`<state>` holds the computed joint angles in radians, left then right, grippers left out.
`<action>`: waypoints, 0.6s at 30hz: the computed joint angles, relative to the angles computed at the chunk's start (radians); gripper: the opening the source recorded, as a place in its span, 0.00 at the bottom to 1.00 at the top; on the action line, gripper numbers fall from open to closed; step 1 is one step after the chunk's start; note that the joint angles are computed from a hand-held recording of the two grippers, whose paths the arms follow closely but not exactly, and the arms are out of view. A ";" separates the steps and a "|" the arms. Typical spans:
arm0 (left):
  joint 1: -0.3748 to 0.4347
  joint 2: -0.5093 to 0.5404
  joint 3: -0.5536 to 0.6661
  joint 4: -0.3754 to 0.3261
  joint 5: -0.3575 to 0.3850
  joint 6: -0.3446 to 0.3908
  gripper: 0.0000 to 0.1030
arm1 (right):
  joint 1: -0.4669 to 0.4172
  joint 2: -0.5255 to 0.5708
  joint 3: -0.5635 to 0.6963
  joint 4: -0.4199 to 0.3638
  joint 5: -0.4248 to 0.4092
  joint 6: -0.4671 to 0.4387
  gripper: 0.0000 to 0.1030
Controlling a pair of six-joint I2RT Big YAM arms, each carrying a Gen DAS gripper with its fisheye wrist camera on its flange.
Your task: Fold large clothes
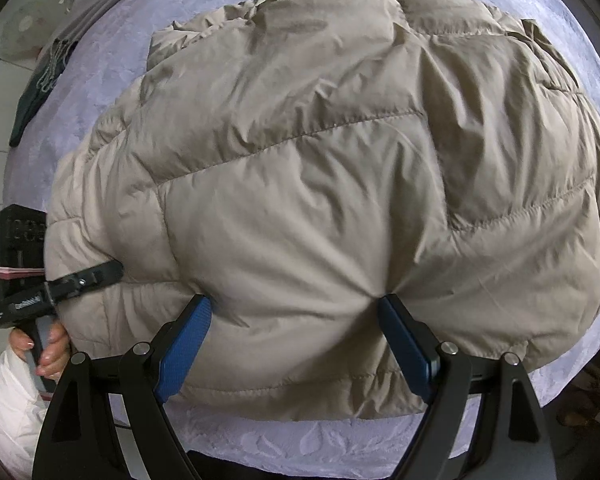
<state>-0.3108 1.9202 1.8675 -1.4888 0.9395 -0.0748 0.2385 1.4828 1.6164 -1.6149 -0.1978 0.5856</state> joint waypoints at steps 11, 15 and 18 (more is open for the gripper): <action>-0.038 -0.093 0.079 0.107 0.061 -0.228 0.30 | -0.081 -0.066 0.009 0.105 0.009 -0.028 0.33; -0.083 -0.121 0.120 0.145 -0.010 -0.382 0.30 | -0.125 -0.050 -0.045 0.190 -0.047 -0.071 0.10; -0.137 -0.101 0.219 0.101 -0.121 -0.468 0.30 | -0.158 -0.031 -0.093 0.259 -0.146 -0.080 0.09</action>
